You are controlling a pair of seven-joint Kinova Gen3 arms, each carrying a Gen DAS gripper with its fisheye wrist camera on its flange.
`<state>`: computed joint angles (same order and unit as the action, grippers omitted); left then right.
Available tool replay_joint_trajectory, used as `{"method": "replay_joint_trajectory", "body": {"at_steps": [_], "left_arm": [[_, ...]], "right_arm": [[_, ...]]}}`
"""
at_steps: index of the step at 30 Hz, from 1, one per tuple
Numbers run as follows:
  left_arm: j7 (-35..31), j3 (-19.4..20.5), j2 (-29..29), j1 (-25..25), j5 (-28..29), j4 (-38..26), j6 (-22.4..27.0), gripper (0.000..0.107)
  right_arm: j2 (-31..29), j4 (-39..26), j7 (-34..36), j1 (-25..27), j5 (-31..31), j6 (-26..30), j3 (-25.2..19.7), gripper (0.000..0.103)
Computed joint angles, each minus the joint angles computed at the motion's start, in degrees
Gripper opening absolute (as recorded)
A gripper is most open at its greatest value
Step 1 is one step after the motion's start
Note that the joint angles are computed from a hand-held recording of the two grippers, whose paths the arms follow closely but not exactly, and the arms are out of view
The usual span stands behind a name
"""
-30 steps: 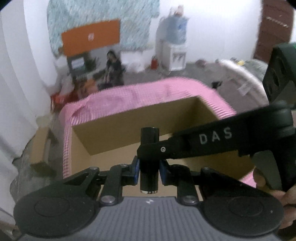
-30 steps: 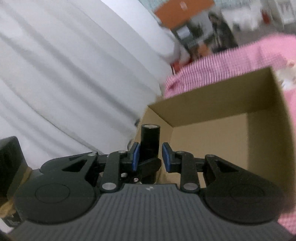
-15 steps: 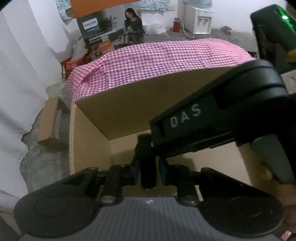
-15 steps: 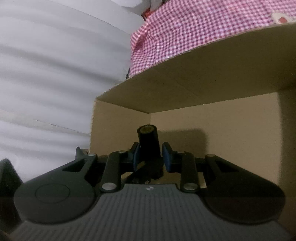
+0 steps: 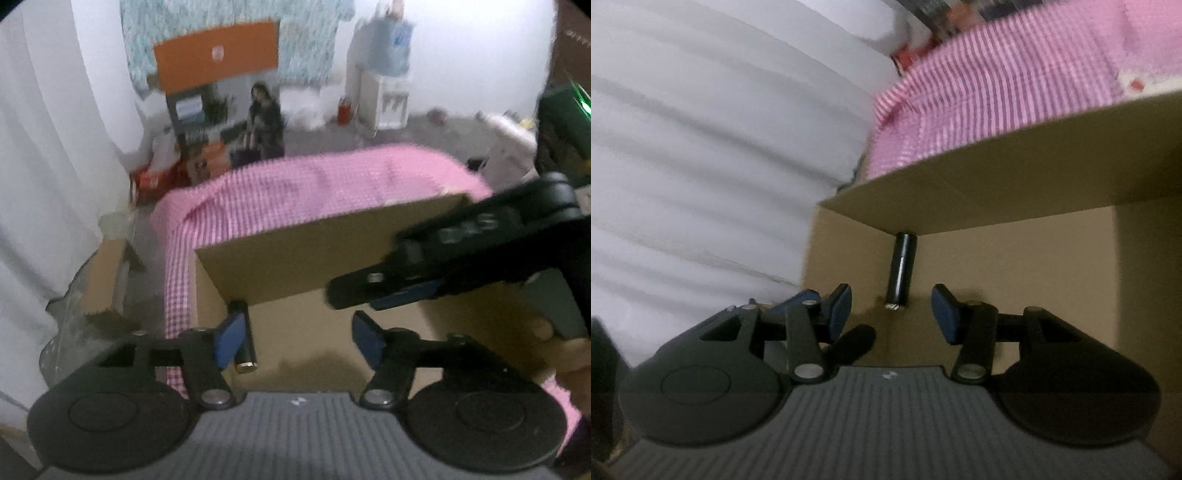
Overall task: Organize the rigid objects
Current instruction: 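Lift the right gripper out of the box back toward the table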
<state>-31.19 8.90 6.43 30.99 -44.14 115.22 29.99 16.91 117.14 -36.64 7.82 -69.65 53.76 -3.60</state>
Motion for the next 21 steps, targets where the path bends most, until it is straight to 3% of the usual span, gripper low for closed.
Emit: {"method": "replay_joint_trajectory", "body": {"at_steps": [5, 9, 13, 15, 18, 21], "left_arm": [[7.50, -4.39, -7.38, 11.05, -4.84, 4.42, 0.94, 0.080], [16.72, -6.31, -10.82, 20.49, -10.14, 7.91, 2.30, 0.082], [26.04, 0.44, -11.07, 20.15, -15.19, 11.47, -0.45, 0.083], [30.70, 4.25, -9.58, 18.90, -18.10, 12.50, -1.96, 0.083], [37.69, 3.77, -4.61, 22.44, -24.05, 12.55, -3.24, 0.083], [44.68, 3.68, 1.20, 25.34, -30.17, 11.66, -2.56, 0.082]], "right_arm": [[-11.86, 8.21, 10.87, 2.49, -0.26, 11.19, 11.75, 0.052], [-19.45, 13.22, 17.35, 7.07, 4.76, 20.49, 22.34, 0.054], [-23.01, 16.40, 23.99, 12.54, 13.25, 26.70, 32.49, 0.054], [-24.83, 18.08, 25.87, 14.45, 17.91, 26.75, 37.56, 0.054], [-22.71, 22.34, 31.19, 16.51, 20.85, 20.73, 38.44, 0.054], [-18.53, 25.96, 36.15, 22.13, 19.90, 13.74, 31.35, 0.054]]}}
